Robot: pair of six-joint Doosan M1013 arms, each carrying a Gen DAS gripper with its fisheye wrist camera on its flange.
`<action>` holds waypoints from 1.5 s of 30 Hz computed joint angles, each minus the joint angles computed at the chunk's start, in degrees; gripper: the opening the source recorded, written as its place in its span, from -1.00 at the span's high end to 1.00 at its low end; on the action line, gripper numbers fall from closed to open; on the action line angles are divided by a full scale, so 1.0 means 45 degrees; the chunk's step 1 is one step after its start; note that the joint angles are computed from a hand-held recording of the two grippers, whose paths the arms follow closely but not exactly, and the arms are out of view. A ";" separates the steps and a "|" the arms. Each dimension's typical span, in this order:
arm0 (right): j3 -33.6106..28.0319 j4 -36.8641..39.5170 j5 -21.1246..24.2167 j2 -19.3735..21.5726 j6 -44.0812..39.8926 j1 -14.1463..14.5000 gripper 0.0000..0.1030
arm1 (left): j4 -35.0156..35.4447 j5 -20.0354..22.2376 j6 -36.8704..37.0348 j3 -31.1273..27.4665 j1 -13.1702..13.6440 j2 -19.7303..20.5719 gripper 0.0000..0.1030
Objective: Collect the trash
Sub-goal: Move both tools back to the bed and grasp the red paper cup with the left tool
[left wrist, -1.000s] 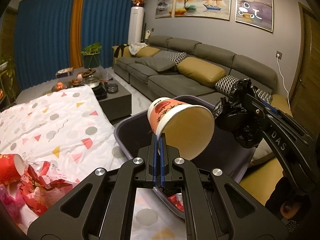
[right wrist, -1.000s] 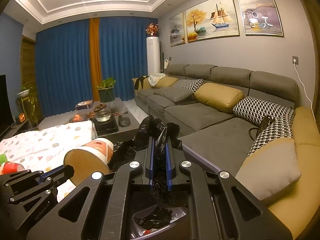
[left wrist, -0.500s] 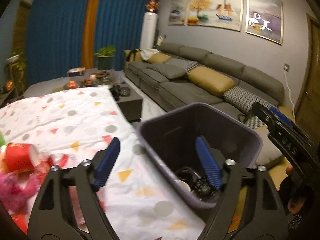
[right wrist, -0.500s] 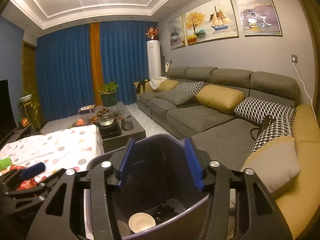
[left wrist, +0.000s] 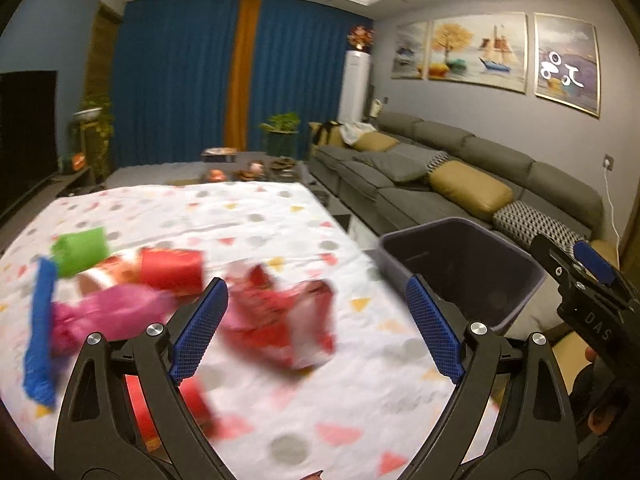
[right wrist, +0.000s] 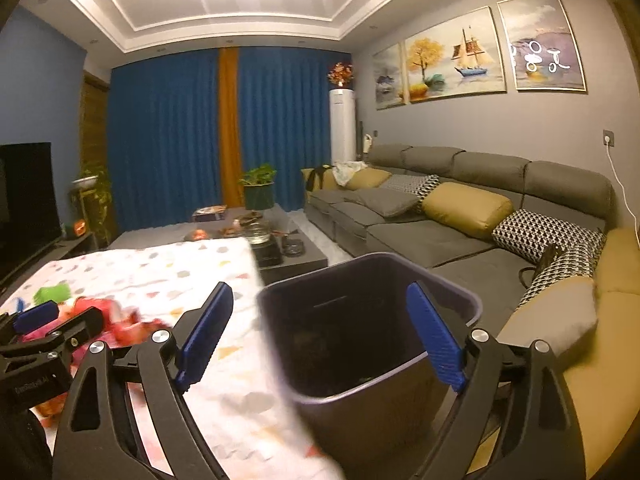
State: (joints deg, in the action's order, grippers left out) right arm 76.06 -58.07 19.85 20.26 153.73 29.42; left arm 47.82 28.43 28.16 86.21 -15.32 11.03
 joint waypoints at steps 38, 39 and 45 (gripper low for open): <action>0.0547 0.2647 -0.0624 -0.0028 -0.2488 0.1533 -0.67 | -0.5058 -0.0712 0.3697 0.2832 0.1946 -0.1749 0.14; 0.0543 0.2756 -0.0638 -0.0020 -0.2587 0.1518 -0.67 | -0.5536 -0.0683 0.4135 0.2759 0.2000 -0.1677 0.22; 0.0448 0.3396 -0.0577 0.0073 -0.3206 0.1475 -0.67 | -0.7718 -0.0903 0.6237 0.2628 0.2220 -0.1509 0.59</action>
State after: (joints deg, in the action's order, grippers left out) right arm 78.08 -42.79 17.25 20.59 139.30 36.06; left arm 13.09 24.37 56.23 98.04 -5.33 4.24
